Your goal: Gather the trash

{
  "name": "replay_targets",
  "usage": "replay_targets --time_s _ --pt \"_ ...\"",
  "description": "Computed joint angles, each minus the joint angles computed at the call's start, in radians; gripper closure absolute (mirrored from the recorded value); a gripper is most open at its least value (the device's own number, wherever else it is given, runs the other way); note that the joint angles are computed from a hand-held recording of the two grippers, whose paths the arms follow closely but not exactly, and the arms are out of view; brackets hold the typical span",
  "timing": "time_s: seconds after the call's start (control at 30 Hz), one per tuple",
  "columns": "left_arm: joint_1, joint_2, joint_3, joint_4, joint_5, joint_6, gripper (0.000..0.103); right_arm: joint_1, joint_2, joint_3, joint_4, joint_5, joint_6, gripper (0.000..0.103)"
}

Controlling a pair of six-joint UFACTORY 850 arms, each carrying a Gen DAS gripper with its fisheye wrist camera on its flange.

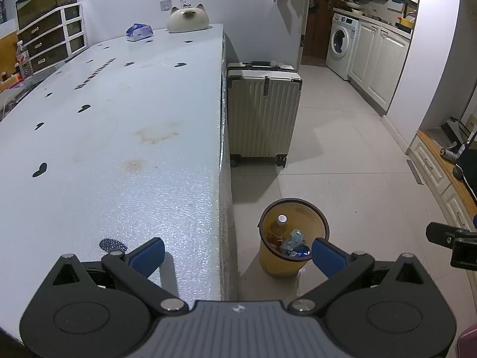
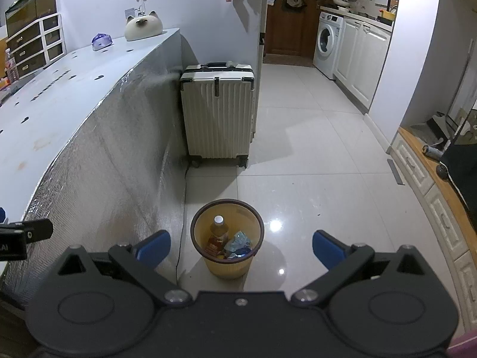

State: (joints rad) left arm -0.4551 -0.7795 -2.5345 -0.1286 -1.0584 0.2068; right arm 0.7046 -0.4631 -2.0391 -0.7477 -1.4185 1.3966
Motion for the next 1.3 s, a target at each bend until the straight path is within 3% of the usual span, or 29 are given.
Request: replay_targets --time_s 1.3 --pt "0.006 -0.002 -0.005 -0.012 -0.008 -0.001 0.0 -0.001 -0.002 -0.003 0.004 0.004 -0.002 0.001"
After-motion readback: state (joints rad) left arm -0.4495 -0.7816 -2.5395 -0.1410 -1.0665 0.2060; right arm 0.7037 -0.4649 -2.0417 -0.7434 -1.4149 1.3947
